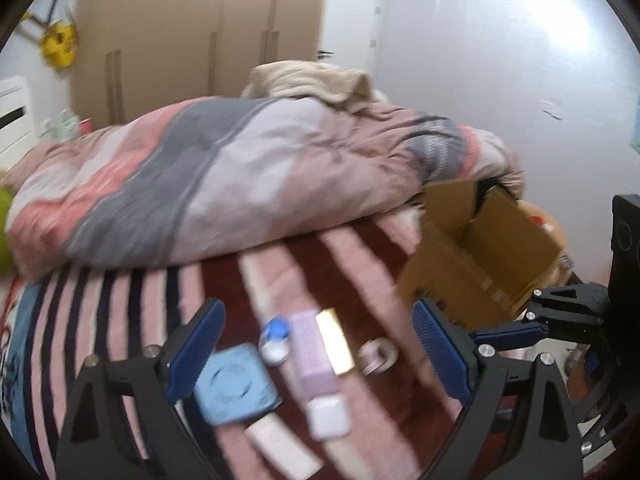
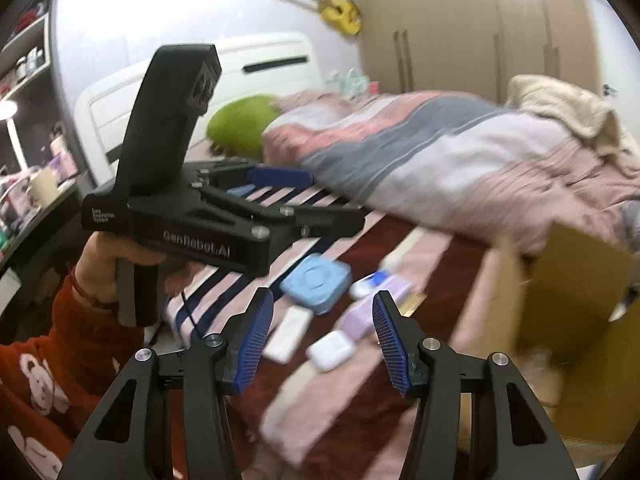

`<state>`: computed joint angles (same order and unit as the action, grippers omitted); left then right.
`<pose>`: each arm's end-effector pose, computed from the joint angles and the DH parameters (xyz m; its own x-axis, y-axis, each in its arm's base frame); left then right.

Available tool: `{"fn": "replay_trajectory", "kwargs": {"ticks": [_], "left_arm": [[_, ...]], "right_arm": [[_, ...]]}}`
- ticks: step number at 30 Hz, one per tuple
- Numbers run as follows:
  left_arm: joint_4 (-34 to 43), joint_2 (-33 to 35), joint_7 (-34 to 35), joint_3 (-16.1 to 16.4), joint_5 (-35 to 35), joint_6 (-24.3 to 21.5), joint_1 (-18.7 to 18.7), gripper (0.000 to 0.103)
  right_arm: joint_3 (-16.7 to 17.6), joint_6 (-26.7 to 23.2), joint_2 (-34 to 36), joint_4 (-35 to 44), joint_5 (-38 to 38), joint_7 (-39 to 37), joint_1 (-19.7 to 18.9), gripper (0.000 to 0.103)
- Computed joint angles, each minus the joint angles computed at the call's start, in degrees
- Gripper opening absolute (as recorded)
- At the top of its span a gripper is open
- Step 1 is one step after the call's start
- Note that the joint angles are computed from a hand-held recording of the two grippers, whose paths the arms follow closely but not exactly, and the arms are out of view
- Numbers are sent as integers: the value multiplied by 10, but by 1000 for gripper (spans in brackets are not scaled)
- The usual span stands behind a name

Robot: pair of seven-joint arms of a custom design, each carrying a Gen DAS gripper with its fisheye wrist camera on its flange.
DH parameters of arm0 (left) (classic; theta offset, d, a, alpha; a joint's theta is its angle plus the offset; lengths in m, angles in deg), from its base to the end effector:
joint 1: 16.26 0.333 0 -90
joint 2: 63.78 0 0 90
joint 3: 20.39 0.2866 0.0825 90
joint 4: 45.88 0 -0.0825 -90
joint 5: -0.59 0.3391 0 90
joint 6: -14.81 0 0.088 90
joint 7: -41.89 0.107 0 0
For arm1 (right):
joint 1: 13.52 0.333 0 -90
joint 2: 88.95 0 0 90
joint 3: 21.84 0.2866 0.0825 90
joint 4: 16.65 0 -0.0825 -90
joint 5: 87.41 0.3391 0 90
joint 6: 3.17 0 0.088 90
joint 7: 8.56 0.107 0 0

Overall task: Organize rigid objects
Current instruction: 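Move the right gripper over the white earbuds case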

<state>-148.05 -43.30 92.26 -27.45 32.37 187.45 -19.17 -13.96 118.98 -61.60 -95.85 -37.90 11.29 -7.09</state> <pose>0.6255 -0.1391 0.4516 -0.0249 -0.9936 0.1099 -0.6329 -0.0694 -0.7711 0.6468 0.1798 0.4719 0.8986 -0.3918 -0.1974 -0.3968 -0.5340 -0.7466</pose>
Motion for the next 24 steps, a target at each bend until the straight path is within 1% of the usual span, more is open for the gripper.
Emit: {"fn": "replay_trajectory", "kwargs": {"ticks": [2,3,6,9,12,13,14,16,21,22,23,24], "left_arm": [[-39,-17,-31,24,20,14,-9,93],[-60,-24,-43,30,27,24,-7,93],[-104,-38,-83,53,58,44,-13,93],[-136,-49,-137,80,98,65,-23,93],[-158,-55,-178,92,126,80,-24,93],[-161,-56,-196,100,138,79,-30,93],[-162,-56,-202,98,143,78,-27,93],[-167,-57,-212,93,151,74,-21,93],[-171,-54,-199,67,140,70,5,93],[-170,-53,-197,65,139,67,5,93],[-168,-52,-195,64,138,66,6,93],[-166,-50,-195,64,138,63,5,93]], "right_arm": [[3,25,-5,-32,-2,-11,13,55],[3,45,-5,-51,-4,-14,23,60],[3,72,17,-64,-19,-8,41,62],[-2,102,52,-54,-47,17,57,63],[-2,138,94,-29,-71,44,68,72],[1,145,107,-21,-76,46,68,76],[5,150,116,-15,-79,45,68,77],[10,159,129,-9,-89,45,69,77],[23,236,133,-38,-99,14,79,77],[26,246,132,-43,-100,7,80,75],[24,265,131,-50,-104,3,85,69],[21,281,130,-55,-110,4,90,56]]}}
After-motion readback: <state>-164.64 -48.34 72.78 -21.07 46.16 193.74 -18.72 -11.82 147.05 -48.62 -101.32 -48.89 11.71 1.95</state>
